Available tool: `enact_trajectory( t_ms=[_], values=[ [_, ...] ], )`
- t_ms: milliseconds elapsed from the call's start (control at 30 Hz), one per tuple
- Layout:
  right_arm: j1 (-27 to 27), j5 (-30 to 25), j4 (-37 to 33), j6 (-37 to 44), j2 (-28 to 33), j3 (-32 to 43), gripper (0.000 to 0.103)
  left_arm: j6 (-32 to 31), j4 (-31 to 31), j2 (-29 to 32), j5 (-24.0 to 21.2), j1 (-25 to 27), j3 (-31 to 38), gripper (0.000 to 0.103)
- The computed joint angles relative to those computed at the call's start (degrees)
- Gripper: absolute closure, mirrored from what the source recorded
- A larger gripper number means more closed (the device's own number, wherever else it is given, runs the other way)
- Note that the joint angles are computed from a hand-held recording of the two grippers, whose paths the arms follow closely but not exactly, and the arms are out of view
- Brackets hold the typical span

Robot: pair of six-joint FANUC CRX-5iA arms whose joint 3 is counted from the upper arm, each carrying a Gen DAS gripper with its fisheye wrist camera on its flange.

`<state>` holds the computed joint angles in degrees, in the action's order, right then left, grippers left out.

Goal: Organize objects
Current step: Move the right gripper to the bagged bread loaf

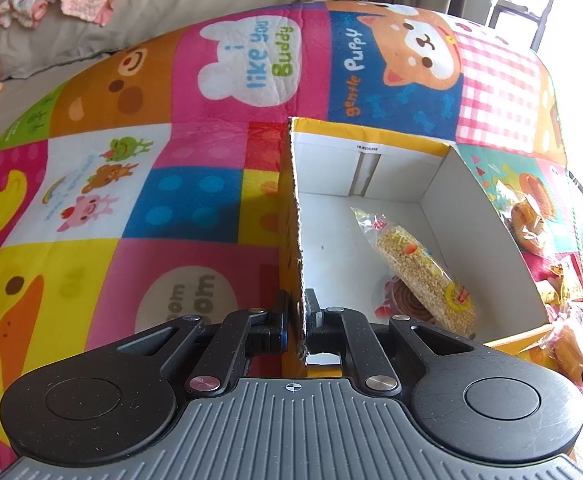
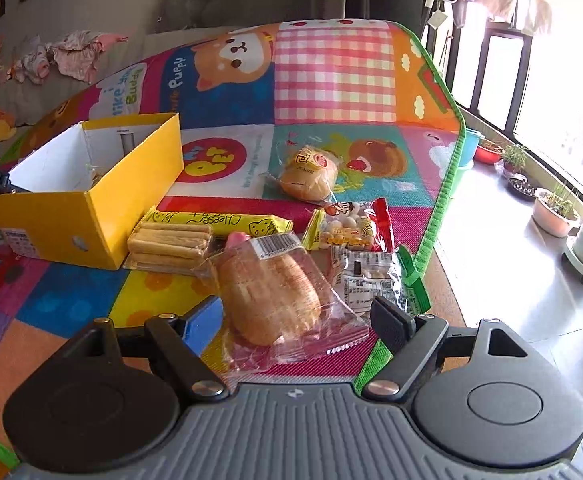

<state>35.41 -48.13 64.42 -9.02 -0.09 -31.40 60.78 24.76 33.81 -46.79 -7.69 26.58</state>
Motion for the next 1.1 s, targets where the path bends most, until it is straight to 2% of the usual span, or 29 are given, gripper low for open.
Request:
enact_trajectory(
  t_ms=[100, 167, 267, 300, 433, 533, 633, 833, 867, 900, 967, 1100],
  values=[
    [-2.4, 4.8, -0.5, 0.1, -0.9, -0.7, 0.021, -0.1, 0.0, 0.0, 0.1, 0.0, 0.0, 0.094],
    [-2.8, 7.8, -1.7, -0.6, -1.7, -1.3, 0.021, -0.1, -0.1, 0.1, 0.1, 0.0, 0.1, 0.094],
    [-3.3, 15.7, -0.8, -2.3, -3.9, -3.8, 0.021, -0.1, -0.3, 0.0, 0.0, 0.0, 0.1, 0.094],
    [-2.7, 16.1, 0.3, -3.2, -4.2, -4.3, 0.021, -0.1, -0.4, 0.0, 0.0, -0.1, 0.1, 0.094],
    [0.1, 9.8, 3.6, -4.6, -3.3, -3.3, 0.021, -0.1, -0.4, 0.0, 0.1, -0.1, 0.1, 0.094],
    [0.1, 8.1, 3.5, -2.4, -2.5, -1.7, 0.017, 0.0, -0.4, 0.0, 0.1, -0.1, 0.1, 0.094],
    [-0.3, 7.1, 0.4, 1.7, -0.4, 1.1, 0.017, -0.1, -0.2, 0.0, 0.2, 0.0, 0.0, 0.094],
    [-1.6, 8.4, -8.1, 7.9, 3.9, 6.0, 0.017, -0.1, -0.3, 0.0, -0.2, 0.0, 0.2, 0.094],
    [-1.5, 8.4, -8.5, 8.2, 4.2, 6.3, 0.020, -0.2, -0.3, 0.0, -0.2, 0.0, 0.2, 0.094],
    [-1.4, 8.2, -8.8, 8.6, 4.4, 6.6, 0.029, -0.2, -0.3, 0.0, -0.3, 0.0, 0.2, 0.094],
    [-0.9, 7.6, -9.4, 9.7, 4.4, 7.0, 0.036, -0.1, -0.2, 0.1, -0.3, 0.0, 0.2, 0.094],
    [0.3, 6.3, -9.2, 10.1, 3.2, 6.4, 0.041, -0.1, 0.1, 0.2, -0.5, 0.0, 0.4, 0.094]
  ],
)
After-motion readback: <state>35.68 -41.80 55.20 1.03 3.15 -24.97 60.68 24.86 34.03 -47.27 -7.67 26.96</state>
